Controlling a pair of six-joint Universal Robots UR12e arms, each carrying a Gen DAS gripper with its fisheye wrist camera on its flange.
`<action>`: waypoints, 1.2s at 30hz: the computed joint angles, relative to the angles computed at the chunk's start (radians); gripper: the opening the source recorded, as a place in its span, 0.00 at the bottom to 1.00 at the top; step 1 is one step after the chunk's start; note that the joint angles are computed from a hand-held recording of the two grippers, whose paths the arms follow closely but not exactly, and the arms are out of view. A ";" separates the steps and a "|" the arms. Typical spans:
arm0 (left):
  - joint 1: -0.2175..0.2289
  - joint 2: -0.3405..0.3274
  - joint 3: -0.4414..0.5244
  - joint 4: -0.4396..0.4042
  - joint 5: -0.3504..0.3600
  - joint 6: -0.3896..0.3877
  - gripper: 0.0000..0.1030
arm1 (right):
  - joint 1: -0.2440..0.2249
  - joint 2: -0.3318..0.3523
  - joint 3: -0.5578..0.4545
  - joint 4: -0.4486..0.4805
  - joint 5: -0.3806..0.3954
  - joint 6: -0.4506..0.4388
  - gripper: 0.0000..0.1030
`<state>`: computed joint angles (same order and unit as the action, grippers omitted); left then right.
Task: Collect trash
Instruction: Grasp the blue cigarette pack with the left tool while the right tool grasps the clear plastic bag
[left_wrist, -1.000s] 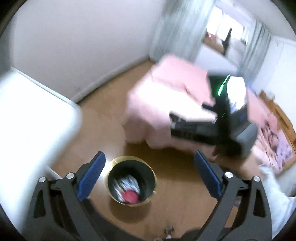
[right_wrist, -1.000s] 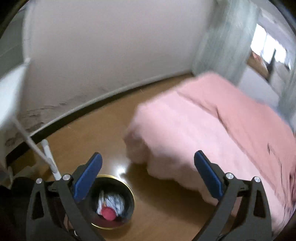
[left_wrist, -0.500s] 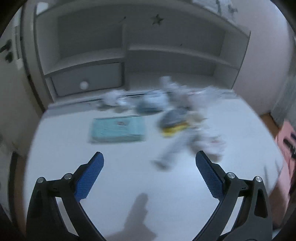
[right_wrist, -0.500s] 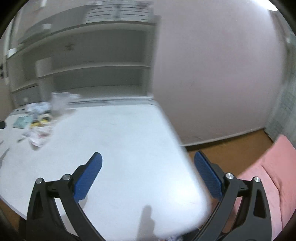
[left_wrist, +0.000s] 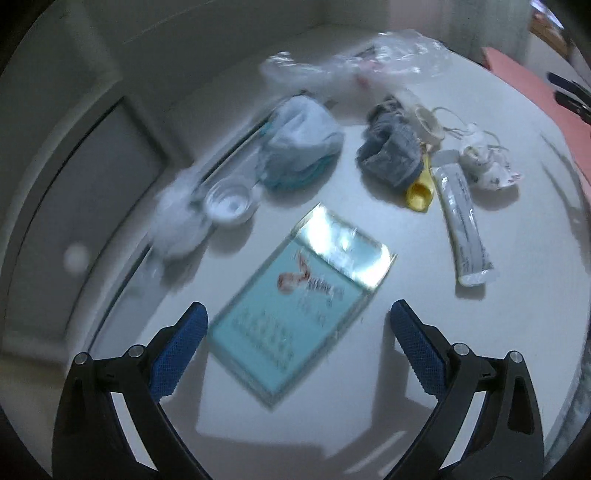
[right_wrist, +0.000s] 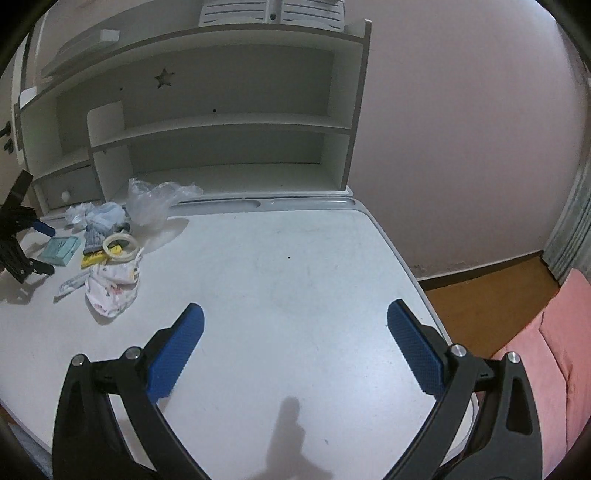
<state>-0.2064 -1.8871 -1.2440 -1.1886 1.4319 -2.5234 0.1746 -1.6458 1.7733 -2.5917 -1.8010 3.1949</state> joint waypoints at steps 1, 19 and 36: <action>0.007 -0.014 0.025 -0.040 -0.029 0.006 0.93 | 0.001 0.003 -0.005 0.007 -0.001 0.004 0.93; 0.082 0.202 -0.305 0.377 0.074 -0.665 0.60 | 0.017 0.164 -0.218 0.066 0.236 -0.096 0.93; 0.031 0.215 -0.351 0.399 0.230 -0.864 0.59 | 0.094 0.468 -0.596 0.397 0.312 -0.270 0.71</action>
<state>-0.1755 -1.6719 -1.5951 -0.7893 1.6620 -3.3876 0.2682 -1.1774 1.1774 -2.1943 -1.4895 2.9250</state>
